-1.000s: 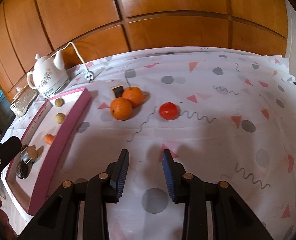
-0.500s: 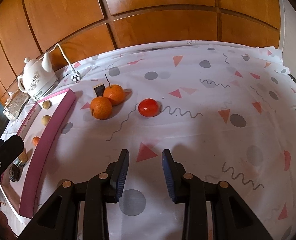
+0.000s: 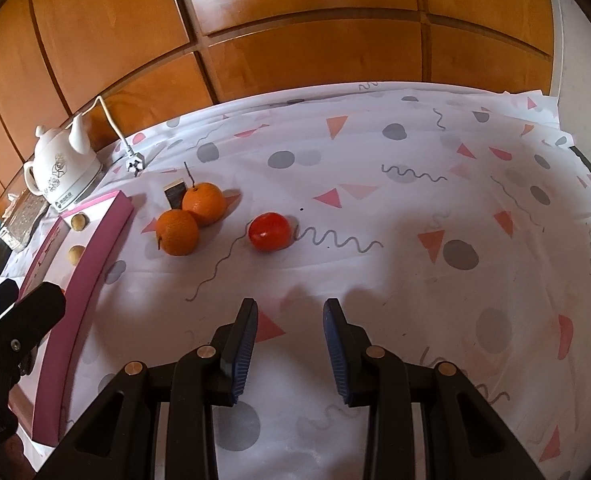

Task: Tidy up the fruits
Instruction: 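Move both open tools back toward the oranges and red tomato on the cloth, then grasp the large orange with the left tool while the right tool grasps the red tomato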

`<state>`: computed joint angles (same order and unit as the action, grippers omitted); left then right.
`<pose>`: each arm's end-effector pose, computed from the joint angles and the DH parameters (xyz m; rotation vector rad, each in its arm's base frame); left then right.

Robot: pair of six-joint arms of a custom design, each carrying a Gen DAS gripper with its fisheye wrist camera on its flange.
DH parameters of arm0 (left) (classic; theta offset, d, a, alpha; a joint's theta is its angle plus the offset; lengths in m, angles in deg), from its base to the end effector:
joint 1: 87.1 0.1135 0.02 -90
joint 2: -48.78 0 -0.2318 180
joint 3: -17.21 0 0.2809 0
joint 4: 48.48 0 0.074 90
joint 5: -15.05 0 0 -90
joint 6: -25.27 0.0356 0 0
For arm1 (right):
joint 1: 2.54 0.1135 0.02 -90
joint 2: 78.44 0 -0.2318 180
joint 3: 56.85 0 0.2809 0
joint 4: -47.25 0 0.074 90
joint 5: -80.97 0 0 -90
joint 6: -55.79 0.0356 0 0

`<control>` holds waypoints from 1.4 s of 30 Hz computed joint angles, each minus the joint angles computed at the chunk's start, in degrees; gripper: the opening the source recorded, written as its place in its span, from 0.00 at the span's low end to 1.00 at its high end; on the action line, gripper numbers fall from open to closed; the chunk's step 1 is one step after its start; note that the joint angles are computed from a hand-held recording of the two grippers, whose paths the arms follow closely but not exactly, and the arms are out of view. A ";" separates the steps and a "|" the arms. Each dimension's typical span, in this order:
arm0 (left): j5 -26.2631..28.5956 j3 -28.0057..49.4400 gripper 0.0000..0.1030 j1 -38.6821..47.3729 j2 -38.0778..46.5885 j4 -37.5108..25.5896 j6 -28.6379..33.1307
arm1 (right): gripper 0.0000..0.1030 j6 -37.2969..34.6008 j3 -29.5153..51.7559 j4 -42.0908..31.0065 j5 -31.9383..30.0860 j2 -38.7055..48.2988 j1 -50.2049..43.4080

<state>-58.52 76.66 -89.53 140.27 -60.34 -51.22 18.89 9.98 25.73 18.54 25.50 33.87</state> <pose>0.3413 -0.0246 0.1212 0.4600 2.2637 -0.2366 0.2953 0.1973 0.0789 0.5171 2.3745 0.0569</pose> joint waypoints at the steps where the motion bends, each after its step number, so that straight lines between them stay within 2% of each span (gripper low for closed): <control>1: 0.11 0.32 0.99 -0.25 0.36 -0.13 0.03 | 0.33 -0.08 0.01 0.07 -0.11 0.12 -0.26; 11: -0.62 4.87 0.98 -2.96 6.16 -0.85 -0.60 | 0.33 -2.20 -0.25 1.16 0.00 0.51 -2.60; 22: 0.53 13.87 0.87 -4.96 15.28 -4.07 -3.06 | 0.33 -2.32 -1.14 2.94 -1.31 1.44 -4.27; 24: 1.15 16.01 0.81 -5.32 17.26 -4.97 -3.61 | 0.33 -2.51 -1.18 3.38 -1.46 1.54 -4.45; 40: 1.06 26.97 0.59 -7.59 27.89 -7.35 -5.78 | 0.33 -7.98 1.91 6.34 -3.45 4.62 -5.81; 42: 1.48 27.54 0.51 -7.56 28.63 -7.30 -5.87 | 0.33 -8.18 2.31 6.34 -3.50 5.02 -5.86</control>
